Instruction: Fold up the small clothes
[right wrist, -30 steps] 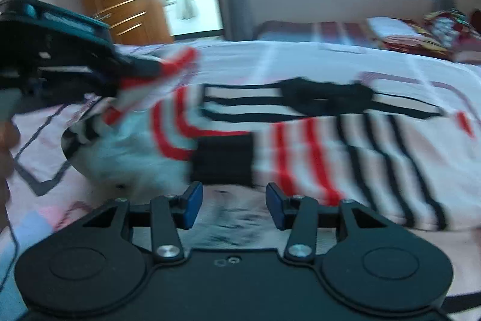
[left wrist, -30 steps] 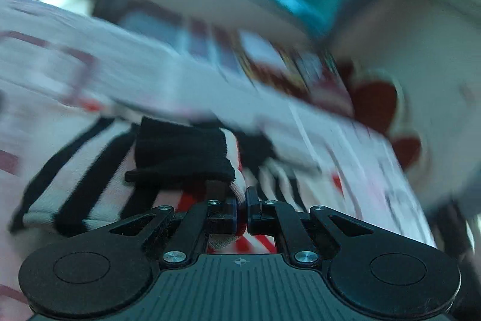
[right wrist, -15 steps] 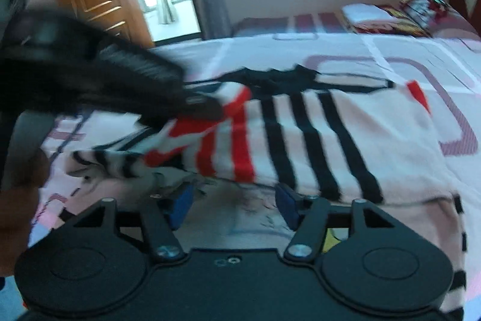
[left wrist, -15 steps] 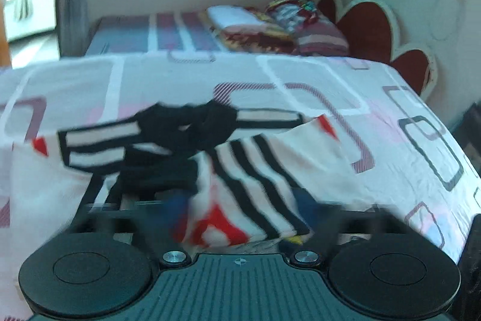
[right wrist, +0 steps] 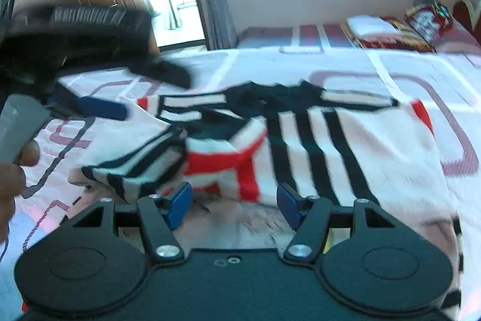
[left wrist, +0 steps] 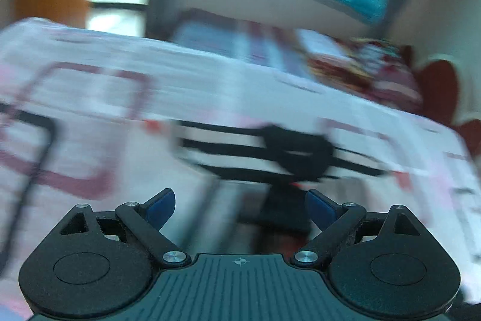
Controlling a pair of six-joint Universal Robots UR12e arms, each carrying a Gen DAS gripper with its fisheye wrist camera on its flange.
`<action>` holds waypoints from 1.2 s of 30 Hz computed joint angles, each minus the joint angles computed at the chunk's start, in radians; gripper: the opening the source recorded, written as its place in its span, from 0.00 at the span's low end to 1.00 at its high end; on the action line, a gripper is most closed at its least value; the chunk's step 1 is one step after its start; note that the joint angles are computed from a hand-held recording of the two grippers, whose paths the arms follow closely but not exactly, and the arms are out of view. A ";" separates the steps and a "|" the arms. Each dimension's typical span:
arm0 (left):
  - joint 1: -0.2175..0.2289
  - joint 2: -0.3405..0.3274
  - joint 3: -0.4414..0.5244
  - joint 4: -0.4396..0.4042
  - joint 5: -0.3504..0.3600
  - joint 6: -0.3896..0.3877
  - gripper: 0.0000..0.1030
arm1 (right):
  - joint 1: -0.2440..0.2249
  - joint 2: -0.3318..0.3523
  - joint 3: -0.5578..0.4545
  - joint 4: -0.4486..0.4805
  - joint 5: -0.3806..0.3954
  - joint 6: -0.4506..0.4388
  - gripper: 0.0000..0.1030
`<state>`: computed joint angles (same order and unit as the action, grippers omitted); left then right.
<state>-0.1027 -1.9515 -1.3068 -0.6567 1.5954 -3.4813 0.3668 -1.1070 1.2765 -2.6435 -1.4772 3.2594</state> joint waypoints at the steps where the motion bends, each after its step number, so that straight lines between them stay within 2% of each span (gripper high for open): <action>1: 0.004 0.006 -0.014 -0.005 0.043 -0.012 0.90 | 0.007 0.013 -0.019 0.001 -0.003 -0.015 0.60; 4: 0.022 0.018 -0.050 -0.031 0.087 -0.046 0.90 | 0.026 0.052 -0.074 0.016 -0.014 -0.056 0.57; 7: 0.023 0.021 -0.077 -0.055 0.099 -0.047 0.90 | 0.056 0.092 -0.132 0.046 -0.120 -0.120 0.54; 8: 0.022 0.018 -0.078 -0.072 0.099 -0.044 0.90 | 0.062 0.106 -0.151 0.053 -0.149 -0.133 0.40; 9: 0.021 0.011 -0.072 -0.090 0.092 -0.045 0.90 | 0.064 0.119 -0.169 0.067 -0.171 -0.133 0.13; 10: 0.024 0.012 -0.078 -0.100 0.076 -0.051 0.90 | 0.057 0.123 -0.176 0.082 -0.158 -0.103 0.10; 12: 0.030 0.012 -0.085 -0.099 0.036 -0.056 0.90 | 0.027 0.104 -0.151 0.067 -0.100 0.008 0.07; 15: 0.024 0.006 -0.086 -0.078 0.031 -0.043 0.90 | -0.001 0.058 -0.080 0.010 -0.124 0.097 0.07; 17: 0.023 -0.002 -0.078 -0.091 0.021 -0.035 0.90 | -0.020 0.038 -0.053 0.045 -0.142 0.165 0.07; 19: 0.022 -0.008 -0.074 -0.082 0.025 -0.023 0.90 | -0.042 0.025 -0.030 0.093 -0.093 0.233 0.12; 20: 0.023 -0.009 -0.070 -0.085 0.022 -0.026 0.90 | -0.052 0.023 -0.025 0.100 -0.050 0.250 0.19; 21: 0.025 -0.011 -0.066 -0.084 0.020 -0.037 0.90 | -0.054 0.021 -0.020 0.089 -0.041 0.253 0.30; 23: 0.032 -0.019 -0.052 -0.086 0.023 -0.070 0.90 | -0.051 0.025 -0.022 0.052 -0.067 0.239 0.34; 26: 0.040 -0.048 -0.009 -0.098 0.023 -0.094 0.90 | -0.053 0.042 -0.048 0.059 -0.089 0.224 0.32; 30: 0.044 -0.091 0.041 -0.097 0.035 -0.115 0.89 | -0.061 0.039 -0.037 0.014 -0.131 0.260 0.08; 31: 0.043 -0.098 0.045 -0.082 0.040 -0.124 0.89 | -0.061 0.039 -0.038 0.016 -0.136 0.249 0.08; 33: 0.041 -0.108 0.050 -0.054 0.062 -0.134 0.55 | -0.066 0.039 -0.039 0.034 -0.131 0.216 0.08; 34: 0.041 -0.113 0.054 -0.046 0.065 -0.139 0.51 | -0.066 0.038 -0.037 0.032 -0.142 0.201 0.08; 36: 0.042 -0.122 0.064 -0.032 0.057 -0.161 0.34 | -0.072 0.028 -0.016 -0.029 -0.150 0.219 0.07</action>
<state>-0.0608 -2.0739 -1.2432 -0.6889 1.6523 -3.6428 0.2949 -1.0788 1.2605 -2.6727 -1.6274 3.4787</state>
